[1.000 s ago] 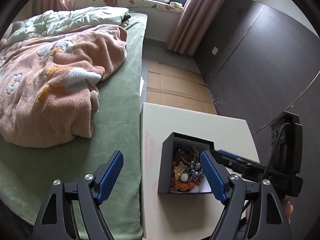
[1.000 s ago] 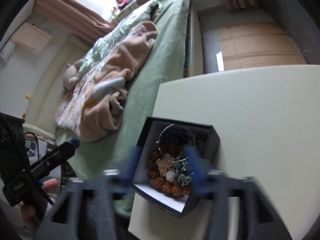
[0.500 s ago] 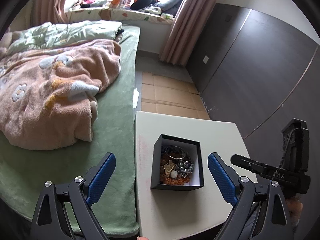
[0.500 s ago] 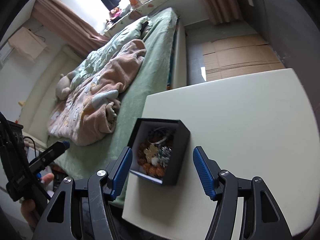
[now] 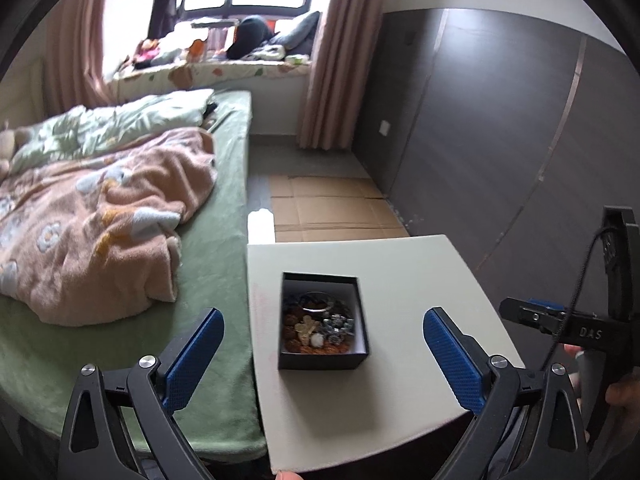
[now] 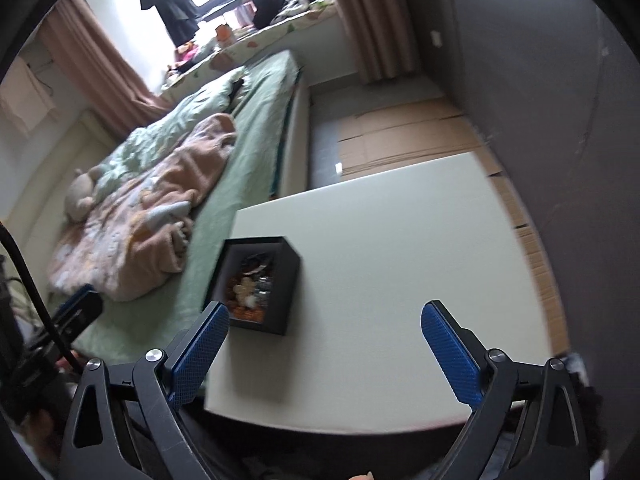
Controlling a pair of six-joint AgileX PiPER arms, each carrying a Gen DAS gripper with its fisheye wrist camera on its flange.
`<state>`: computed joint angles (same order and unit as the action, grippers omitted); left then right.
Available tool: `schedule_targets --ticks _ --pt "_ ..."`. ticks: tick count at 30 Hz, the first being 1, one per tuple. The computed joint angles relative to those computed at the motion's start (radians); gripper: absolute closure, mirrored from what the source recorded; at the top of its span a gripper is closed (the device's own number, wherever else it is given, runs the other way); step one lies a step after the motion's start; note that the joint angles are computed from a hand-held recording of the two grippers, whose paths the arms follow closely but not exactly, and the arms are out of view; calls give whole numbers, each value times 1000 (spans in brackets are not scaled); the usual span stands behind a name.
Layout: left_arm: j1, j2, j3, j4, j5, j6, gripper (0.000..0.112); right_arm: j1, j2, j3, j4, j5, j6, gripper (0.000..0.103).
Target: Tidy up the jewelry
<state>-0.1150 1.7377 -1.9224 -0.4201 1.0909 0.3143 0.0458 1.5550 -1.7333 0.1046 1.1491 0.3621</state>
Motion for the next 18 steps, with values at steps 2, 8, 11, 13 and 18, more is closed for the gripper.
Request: schedule_targets --ticks 2,8,11,13,18 --pt "-16 -53 60 8 -31 8 12 8 -43 37 -33 -6 17 0" --pt "-53 -179 196 49 -101 -28 10 50 -163 129 -114 -23 66 0" --pt "-58 -226 235 56 -122 -40 10 67 -224 170 -140 -30 92 0" --pt "-61 -257 257 59 -129 -47 10 84 -254 184 -167 -20 109 0" --pt "-67 -346 328 75 -155 -33 10 122 -324 208 -197 4 137 0"
